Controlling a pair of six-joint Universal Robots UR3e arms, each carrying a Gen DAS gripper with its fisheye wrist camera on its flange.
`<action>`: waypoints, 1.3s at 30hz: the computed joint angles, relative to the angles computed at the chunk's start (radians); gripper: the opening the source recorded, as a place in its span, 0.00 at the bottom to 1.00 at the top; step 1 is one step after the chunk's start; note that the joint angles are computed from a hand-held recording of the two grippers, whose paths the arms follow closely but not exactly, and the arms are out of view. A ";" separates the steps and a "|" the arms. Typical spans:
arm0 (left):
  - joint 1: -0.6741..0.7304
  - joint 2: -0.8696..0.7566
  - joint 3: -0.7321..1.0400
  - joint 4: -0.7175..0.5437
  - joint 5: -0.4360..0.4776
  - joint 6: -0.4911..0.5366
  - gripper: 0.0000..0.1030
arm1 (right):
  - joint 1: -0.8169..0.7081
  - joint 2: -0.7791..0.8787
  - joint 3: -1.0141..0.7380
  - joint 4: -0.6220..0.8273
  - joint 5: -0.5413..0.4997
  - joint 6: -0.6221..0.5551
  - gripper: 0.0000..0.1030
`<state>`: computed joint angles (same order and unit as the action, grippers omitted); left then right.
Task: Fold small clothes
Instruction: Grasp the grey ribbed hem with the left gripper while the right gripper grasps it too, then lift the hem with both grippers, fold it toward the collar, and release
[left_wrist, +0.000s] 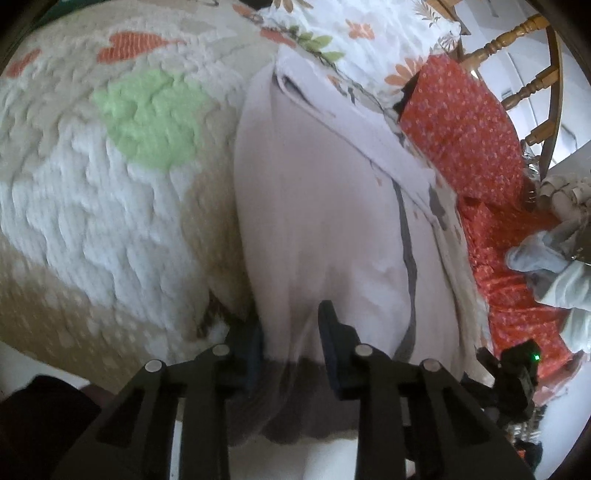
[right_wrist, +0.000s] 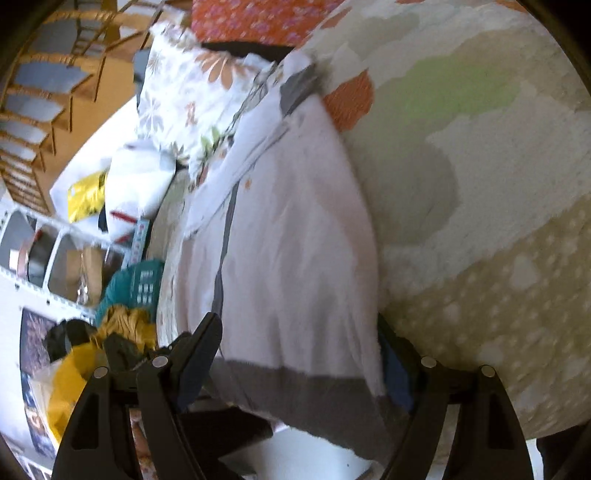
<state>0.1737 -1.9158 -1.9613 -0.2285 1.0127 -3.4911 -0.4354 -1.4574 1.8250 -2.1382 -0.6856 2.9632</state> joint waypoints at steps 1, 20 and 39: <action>0.001 0.007 -0.015 0.009 -0.003 0.000 0.27 | 0.007 -0.003 0.001 0.000 -0.004 -0.002 0.82; -0.093 0.050 -0.085 -0.017 0.114 -0.044 0.11 | 0.197 -0.144 0.150 -0.223 -0.424 0.071 0.21; -0.006 0.529 -0.430 -0.030 -0.031 -0.074 0.07 | -0.180 -0.491 0.162 0.522 -0.054 -0.346 0.07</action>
